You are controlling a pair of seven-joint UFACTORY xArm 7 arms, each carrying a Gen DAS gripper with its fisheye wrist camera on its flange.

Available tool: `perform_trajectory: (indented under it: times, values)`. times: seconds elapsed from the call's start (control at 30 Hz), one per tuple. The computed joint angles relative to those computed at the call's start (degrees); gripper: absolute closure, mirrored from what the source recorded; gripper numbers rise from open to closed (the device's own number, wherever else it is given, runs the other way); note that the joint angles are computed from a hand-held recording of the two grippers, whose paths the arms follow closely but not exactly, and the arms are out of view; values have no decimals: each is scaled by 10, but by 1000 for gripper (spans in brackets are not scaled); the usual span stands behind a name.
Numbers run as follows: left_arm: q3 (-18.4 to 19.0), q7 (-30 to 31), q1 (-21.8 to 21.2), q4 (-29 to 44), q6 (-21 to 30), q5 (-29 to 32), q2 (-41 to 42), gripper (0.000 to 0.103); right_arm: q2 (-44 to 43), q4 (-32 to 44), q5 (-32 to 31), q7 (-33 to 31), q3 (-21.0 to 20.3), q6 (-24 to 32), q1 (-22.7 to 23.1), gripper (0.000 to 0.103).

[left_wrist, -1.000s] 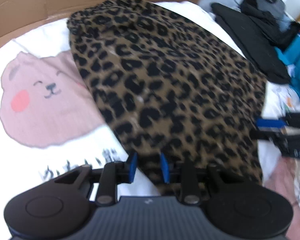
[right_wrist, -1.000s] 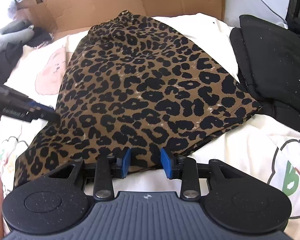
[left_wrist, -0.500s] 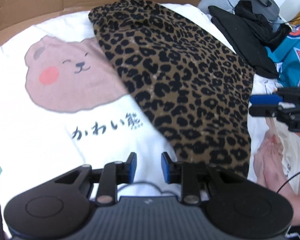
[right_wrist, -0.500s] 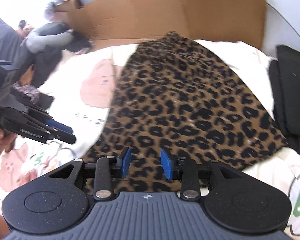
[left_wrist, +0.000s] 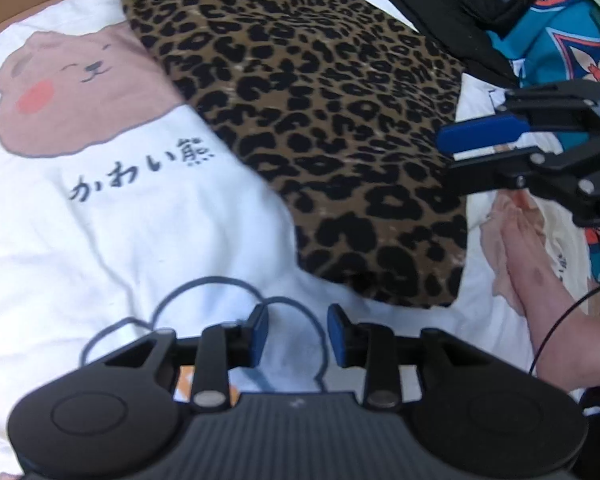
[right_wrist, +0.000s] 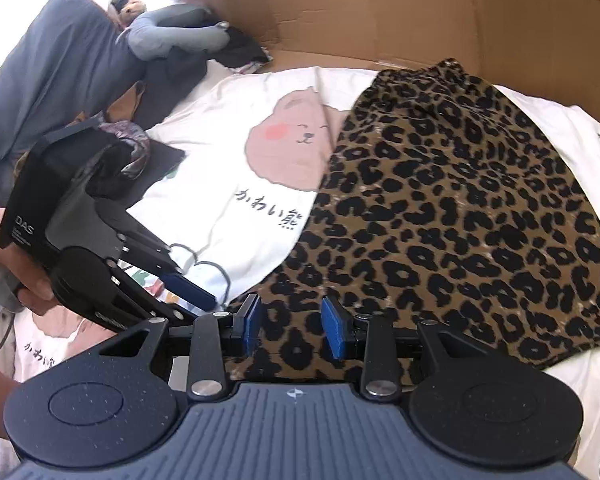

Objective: Fold clothes
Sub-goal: 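Close the right tool on the garment's folded edge beside the left tool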

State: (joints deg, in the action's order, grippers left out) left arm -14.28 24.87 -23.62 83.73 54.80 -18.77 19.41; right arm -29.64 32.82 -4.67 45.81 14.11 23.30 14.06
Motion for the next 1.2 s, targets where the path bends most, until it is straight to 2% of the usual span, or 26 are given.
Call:
perform_trajectory:
  times: [0.13,0.33,0.43,0.5,0.67,0.9,0.93,1.03,1.1,1.17,1.2]
  values:
    - [-2,-11,0,-12,-30,-15,-1,69,8,4,10,-10,-6,-7,13,63]
    - [-12,-2,20,-35,-67,-88,-20,67,18,7,21,-27,-9,-13,28,63]
    - [-14,0,27,-22,-66,-119,-14,66,22,20,-2,-34,7,8,19,62]
    - [-15,-9,27,-12,-65,-133,-7,65,24,30,-23,-39,17,23,15,52]
    - [-18,-15,30,0,-63,-153,0,65,27,38,-48,-57,26,26,20,45]
    - [-19,-25,34,2,-61,-178,2,65,34,44,-100,-37,48,50,2,47]
    - [-19,-26,35,1,-61,-181,2,65,32,44,-106,-33,50,53,1,48]
    - [-19,-24,36,-1,-57,-184,1,65,24,38,-113,-20,48,53,-1,66]
    - [-18,-25,35,-4,-56,-183,0,61,18,33,-120,-9,50,52,-7,79]
    - [-19,-29,34,-9,-57,-184,-1,52,9,28,-122,5,49,48,-13,84]
    - [-18,-34,32,-13,-60,-184,-3,51,5,25,-124,11,49,46,-16,86]
